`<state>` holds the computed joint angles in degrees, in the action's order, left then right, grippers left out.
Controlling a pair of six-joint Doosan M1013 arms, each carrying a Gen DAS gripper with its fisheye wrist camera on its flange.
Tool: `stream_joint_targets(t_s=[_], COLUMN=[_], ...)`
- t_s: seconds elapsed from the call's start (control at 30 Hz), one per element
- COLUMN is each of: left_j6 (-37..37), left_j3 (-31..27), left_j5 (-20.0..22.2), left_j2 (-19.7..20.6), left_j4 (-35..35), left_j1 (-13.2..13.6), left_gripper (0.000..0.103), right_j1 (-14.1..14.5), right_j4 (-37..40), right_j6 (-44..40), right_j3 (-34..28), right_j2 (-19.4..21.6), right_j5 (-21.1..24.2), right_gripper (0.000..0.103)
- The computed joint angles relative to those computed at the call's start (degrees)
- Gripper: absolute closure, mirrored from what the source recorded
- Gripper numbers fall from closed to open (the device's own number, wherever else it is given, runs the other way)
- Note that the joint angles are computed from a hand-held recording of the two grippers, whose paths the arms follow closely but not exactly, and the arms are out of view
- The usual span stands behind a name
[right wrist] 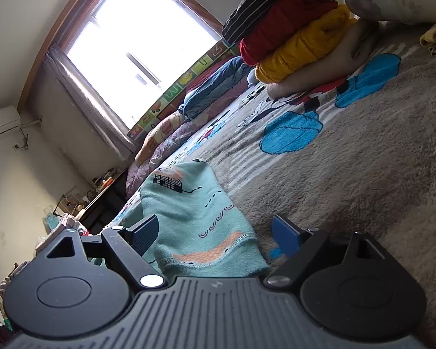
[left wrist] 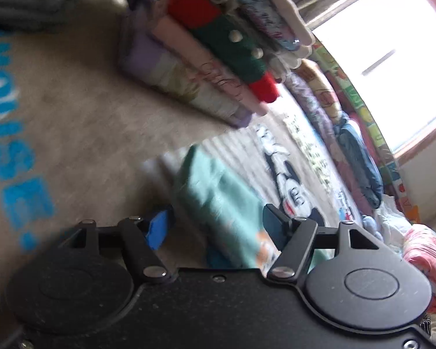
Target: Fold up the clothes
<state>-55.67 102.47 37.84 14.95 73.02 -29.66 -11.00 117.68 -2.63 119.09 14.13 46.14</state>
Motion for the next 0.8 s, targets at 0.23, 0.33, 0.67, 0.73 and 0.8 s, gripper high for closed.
stream_joint_targets(t_s=[0.23,0.33,0.67,0.73,0.8], left_j6=[13.13,15.46,11.43,12.49,13.91], left_j3=[-3.31,-3.66,-5.02,-6.11,-6.46], left_j5=[6.69,5.75,15.88,14.63,13.23], left_j2=[2.08,2.18,2.24,3.08,3.37], left_j4=[-5.78,-9.04,2.1,3.56,4.11], left_j1=[0.19,0.68,-4.25,-4.33,-4.74], left_gripper=[0.087,0.071,0.028,0.028,0.028], right_j1=[0.42,0.56,0.01,-0.18,0.39], right_j4=[-0.97,-2.2,-10.24,-9.84,-10.97], right_j6=[0.78,1.87,28.7,33.52,37.02], right_j3=[-0.23,-0.53,0.9,1.89,2.0], right_j2=[-0.41,-0.61,-6.23,-6.86,-7.16], right_j5=[-1.68,-2.64,-10.38,-9.66,-11.11], right_gripper=[0.018,0.018,0.019,0.019,0.02])
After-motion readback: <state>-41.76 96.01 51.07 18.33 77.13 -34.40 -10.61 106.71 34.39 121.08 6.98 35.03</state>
